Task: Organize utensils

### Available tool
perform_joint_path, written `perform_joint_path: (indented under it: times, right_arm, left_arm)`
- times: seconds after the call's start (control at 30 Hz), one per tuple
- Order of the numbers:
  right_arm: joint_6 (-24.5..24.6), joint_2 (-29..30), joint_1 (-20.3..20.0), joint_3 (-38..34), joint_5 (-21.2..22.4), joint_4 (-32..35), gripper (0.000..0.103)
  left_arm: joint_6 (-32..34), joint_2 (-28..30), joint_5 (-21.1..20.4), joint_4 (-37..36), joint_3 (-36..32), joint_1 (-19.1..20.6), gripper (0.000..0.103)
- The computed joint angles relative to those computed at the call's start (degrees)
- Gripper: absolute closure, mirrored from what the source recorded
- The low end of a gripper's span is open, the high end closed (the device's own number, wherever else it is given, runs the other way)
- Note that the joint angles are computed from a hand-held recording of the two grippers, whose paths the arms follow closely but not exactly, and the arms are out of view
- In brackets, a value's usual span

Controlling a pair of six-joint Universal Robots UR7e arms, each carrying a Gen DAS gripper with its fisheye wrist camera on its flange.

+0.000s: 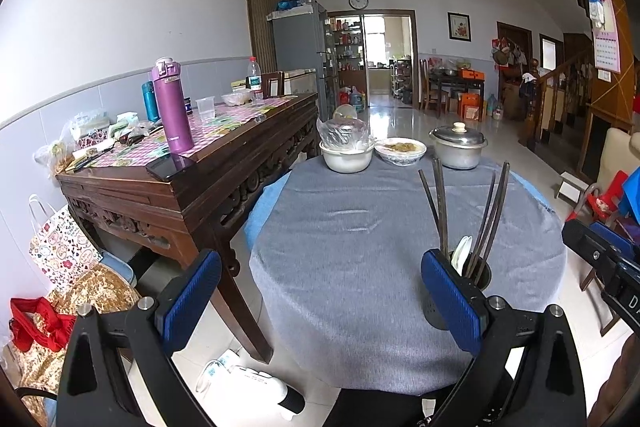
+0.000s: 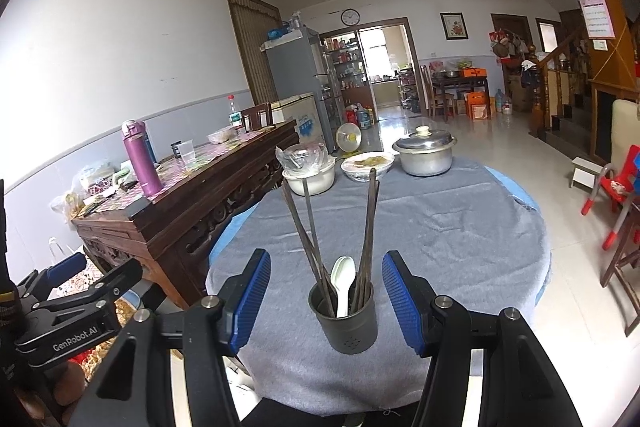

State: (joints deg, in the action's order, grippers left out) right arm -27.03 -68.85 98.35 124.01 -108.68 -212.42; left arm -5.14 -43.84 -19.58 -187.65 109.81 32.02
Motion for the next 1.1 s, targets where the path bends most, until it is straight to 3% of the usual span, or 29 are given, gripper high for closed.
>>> perform_joint_path:
  times: [0.53, 1.1]
  right_arm:
    - [-0.9, 1.0, 0.9, -1.3, -2.6, 0.0, 0.041]
    - [-0.9, 1.2, 0.1, -2.6, -4.9, 1.6, 0.041]
  left_arm:
    - [-1.1, 0.4, -1.5, 1.5, -1.1, 1.0, 0.003]
    - [2.8, 1.8, -3.0, 0.8, -3.0, 0.9, 0.003]
